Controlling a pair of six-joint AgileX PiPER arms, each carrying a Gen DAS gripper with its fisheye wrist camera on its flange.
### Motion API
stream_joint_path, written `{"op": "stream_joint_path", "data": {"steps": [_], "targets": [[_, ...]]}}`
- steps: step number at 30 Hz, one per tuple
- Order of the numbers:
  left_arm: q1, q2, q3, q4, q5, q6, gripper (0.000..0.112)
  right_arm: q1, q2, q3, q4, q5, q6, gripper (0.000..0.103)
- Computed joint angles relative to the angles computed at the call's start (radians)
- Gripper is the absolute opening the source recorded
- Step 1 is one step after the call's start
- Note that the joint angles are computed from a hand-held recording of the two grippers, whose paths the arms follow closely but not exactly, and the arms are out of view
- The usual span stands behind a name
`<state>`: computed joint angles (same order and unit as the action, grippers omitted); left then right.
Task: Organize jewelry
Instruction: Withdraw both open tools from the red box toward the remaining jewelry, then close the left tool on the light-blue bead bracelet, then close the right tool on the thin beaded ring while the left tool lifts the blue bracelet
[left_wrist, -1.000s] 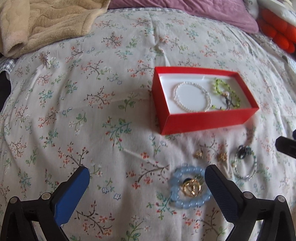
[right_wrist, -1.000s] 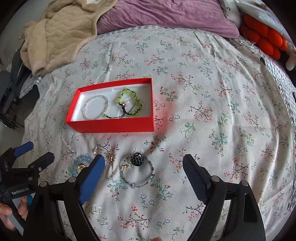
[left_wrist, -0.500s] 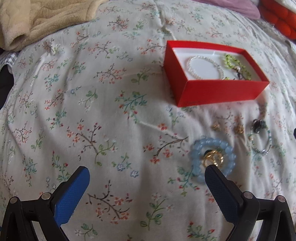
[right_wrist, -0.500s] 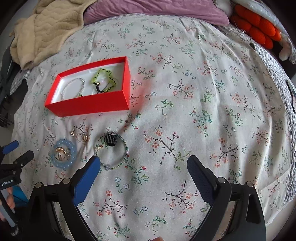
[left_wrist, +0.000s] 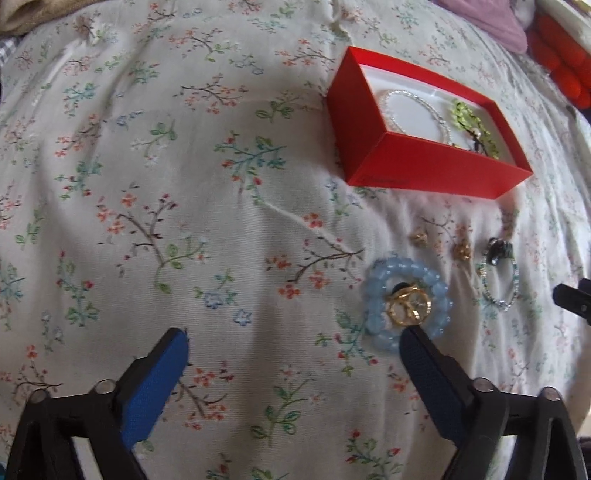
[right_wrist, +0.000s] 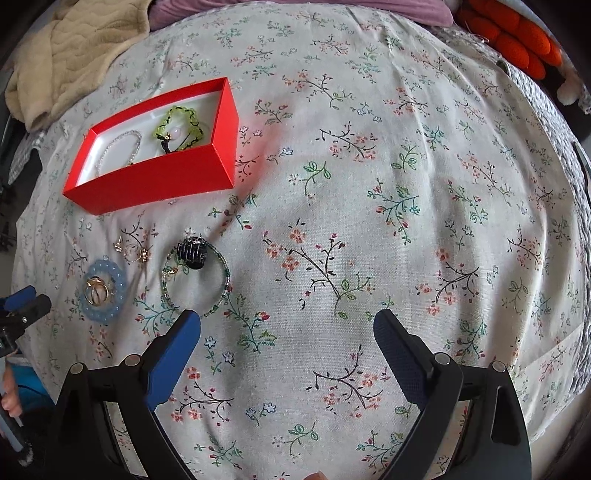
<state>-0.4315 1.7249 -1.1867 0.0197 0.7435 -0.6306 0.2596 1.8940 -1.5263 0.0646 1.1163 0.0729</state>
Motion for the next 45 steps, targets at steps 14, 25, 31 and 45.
{"op": "stream_joint_path", "data": {"steps": [14,25,31,45], "targets": [[-0.057,0.165,-0.149,-0.071,0.000,0.092,0.032,-0.010,0.056,-0.042,0.066,0.014,0.006,0.096],[-0.127,0.278,-0.287,0.103,0.088,-0.005,0.017,-0.003,0.138,-0.099,0.093,0.009,0.043,0.068],[-0.106,0.253,-0.244,0.093,0.058,0.000,0.013,0.072,0.173,-0.116,-0.032,-0.040,0.126,0.056],[-0.115,0.163,-0.155,0.141,0.053,-0.044,0.012,0.161,0.141,-0.063,-0.110,-0.078,0.082,0.003]]}}
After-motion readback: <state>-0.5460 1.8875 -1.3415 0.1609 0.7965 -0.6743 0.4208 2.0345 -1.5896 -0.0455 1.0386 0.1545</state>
